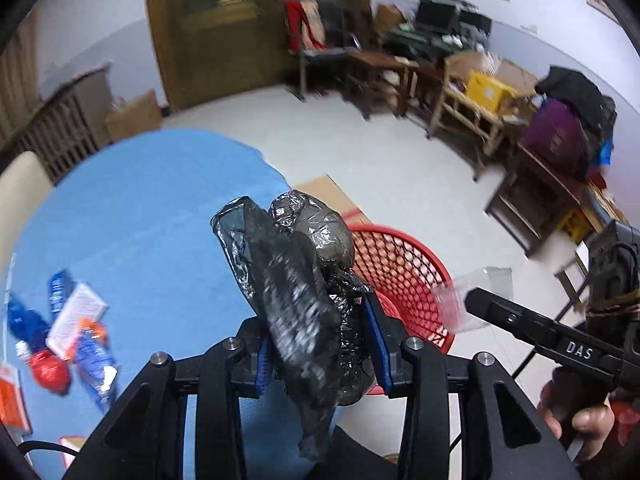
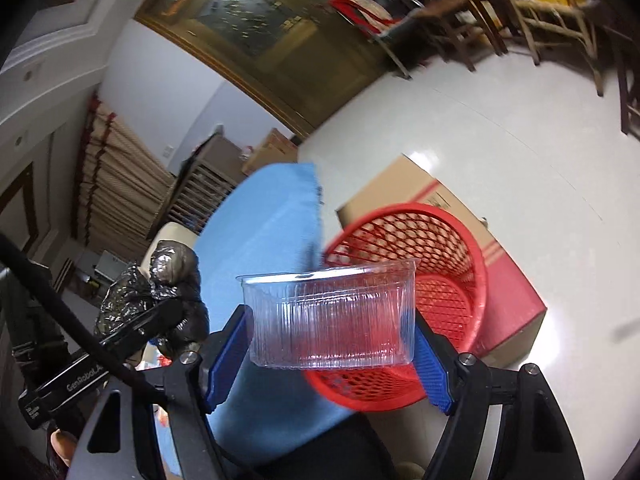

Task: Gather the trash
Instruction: 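Carry the tray and black bag to the red basket and release both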

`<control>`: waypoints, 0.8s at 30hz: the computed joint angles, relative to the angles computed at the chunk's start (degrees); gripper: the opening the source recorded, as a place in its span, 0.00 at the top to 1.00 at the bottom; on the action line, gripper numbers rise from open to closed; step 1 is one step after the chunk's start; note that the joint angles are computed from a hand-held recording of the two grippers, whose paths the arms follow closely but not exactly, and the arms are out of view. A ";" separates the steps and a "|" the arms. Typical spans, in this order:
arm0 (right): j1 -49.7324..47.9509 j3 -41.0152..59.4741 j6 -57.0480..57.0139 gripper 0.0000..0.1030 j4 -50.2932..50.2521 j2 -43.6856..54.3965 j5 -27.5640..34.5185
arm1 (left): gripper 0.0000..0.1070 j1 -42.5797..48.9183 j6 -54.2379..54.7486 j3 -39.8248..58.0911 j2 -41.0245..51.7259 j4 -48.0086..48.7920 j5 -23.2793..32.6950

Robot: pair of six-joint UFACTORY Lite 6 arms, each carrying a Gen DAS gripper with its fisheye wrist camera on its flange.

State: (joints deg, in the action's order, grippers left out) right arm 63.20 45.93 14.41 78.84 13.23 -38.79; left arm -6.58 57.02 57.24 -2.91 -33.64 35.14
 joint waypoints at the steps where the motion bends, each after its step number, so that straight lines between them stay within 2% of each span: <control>1: -0.76 -0.40 1.57 0.22 -1.07 0.54 0.61 | 0.61 -1.49 -1.70 0.63 1.52 1.20 -1.22; 2: -2.10 -1.41 5.39 0.21 -4.54 0.89 1.36 | 0.59 -2.62 -2.20 1.37 3.34 1.69 -1.87; 5: -5.78 -2.60 13.40 0.19 -12.55 2.77 3.53 | 0.43 -4.16 -2.91 3.09 6.74 2.65 -2.50; 8: -7.52 -1.78 16.09 0.19 -16.17 4.68 4.55 | 0.42 -3.77 0.61 2.22 6.09 -0.04 -2.59; 13: -6.41 1.15 10.98 0.18 -12.11 6.66 3.51 | 0.42 1.10 5.84 0.48 3.42 -3.20 -0.79; 17: -5.59 5.75 -0.26 0.17 -2.14 8.11 4.58 | 0.42 11.07 14.94 -3.08 -1.44 -7.21 2.27; 21: -4.81 10.45 -8.98 0.17 4.44 9.87 4.76 | 0.37 28.73 29.63 -4.04 -4.53 -13.89 9.39; 24: -3.69 15.91 -17.54 0.17 10.25 11.73 4.26 | 0.34 43.80 39.50 -0.73 -1.84 -18.52 14.39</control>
